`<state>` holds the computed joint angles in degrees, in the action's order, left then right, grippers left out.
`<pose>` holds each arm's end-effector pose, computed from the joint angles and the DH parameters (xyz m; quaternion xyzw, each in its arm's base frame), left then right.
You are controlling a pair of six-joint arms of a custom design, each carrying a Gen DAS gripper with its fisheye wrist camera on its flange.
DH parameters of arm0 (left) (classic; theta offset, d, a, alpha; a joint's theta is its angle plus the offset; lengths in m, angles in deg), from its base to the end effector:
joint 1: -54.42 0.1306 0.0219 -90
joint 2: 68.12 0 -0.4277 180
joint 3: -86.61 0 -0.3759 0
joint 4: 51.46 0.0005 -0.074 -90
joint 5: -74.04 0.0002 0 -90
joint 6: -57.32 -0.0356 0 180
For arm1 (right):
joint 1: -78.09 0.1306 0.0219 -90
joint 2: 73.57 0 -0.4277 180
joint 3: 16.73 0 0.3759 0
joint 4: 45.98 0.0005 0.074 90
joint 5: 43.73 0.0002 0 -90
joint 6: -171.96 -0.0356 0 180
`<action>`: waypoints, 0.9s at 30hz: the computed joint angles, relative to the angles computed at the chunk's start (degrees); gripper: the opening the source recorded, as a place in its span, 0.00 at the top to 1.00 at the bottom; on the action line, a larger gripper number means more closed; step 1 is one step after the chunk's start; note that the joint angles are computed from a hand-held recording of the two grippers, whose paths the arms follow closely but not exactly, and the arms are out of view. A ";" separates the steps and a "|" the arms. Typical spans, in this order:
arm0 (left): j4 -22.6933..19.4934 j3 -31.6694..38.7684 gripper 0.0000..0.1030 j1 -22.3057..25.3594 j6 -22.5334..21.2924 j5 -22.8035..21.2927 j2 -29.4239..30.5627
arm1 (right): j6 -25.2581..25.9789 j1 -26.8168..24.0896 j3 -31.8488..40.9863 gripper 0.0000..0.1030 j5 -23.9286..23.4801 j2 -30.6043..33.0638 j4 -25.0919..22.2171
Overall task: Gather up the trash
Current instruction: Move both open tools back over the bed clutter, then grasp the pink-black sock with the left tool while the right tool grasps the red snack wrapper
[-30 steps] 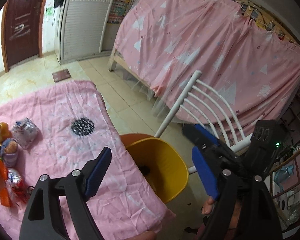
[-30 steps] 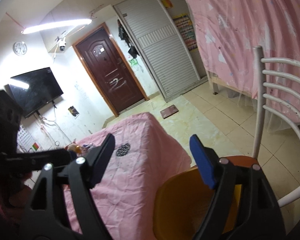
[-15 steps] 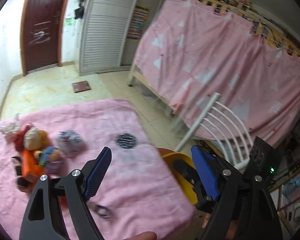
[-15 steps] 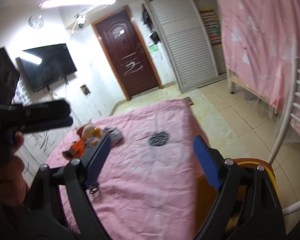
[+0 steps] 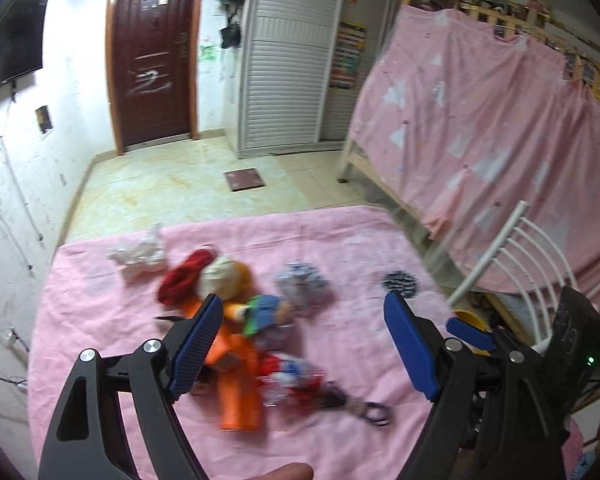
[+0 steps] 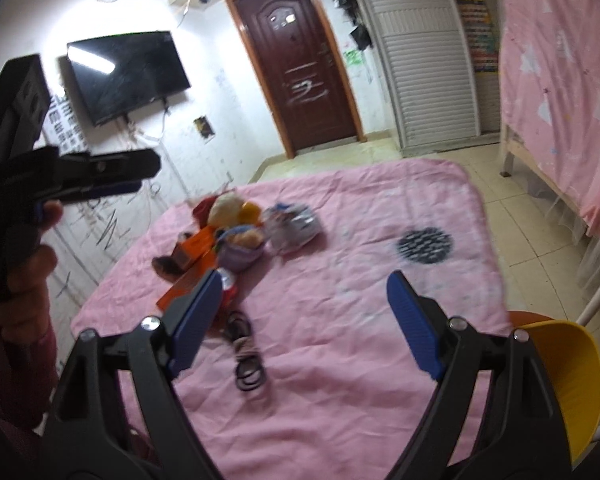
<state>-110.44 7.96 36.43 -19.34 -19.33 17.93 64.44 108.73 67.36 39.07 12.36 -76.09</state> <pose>0.4134 -0.1326 0.5807 0.0257 0.9187 -0.0801 0.3858 0.3937 0.2378 0.4871 -0.1300 0.8635 0.2477 0.4197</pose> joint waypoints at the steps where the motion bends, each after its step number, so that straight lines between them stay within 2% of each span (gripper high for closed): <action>1: 0.11 -0.46 0.27 0.84 -0.08 -0.26 -0.25 | 0.22 0.50 0.42 0.21 0.10 0.35 -0.47; 9: -1.75 -2.68 0.27 6.48 -0.15 -0.65 -0.28 | 2.15 4.14 3.06 0.21 0.36 3.40 -4.01; 14: -3.55 -3.15 0.27 8.34 1.37 -1.96 1.32 | 3.21 5.86 5.06 0.21 0.58 5.22 -5.29; 18: -5.46 -3.56 0.27 10.21 2.86 -0.93 2.67 | 4.15 7.11 6.42 0.21 0.95 6.46 -6.16; 23: -5.88 -5.00 0.27 11.02 2.08 -1.10 3.23 | 4.94 7.85 7.62 0.21 2.41 7.67 -7.37; 25: -6.27 -5.46 0.29 11.20 1.68 -0.81 3.67 | 4.68 7.78 7.66 0.21 2.37 7.90 -7.41; 27: -6.52 -5.85 0.35 11.31 1.34 0.45 4.10 | 4.63 7.72 7.69 0.21 2.52 8.08 -7.58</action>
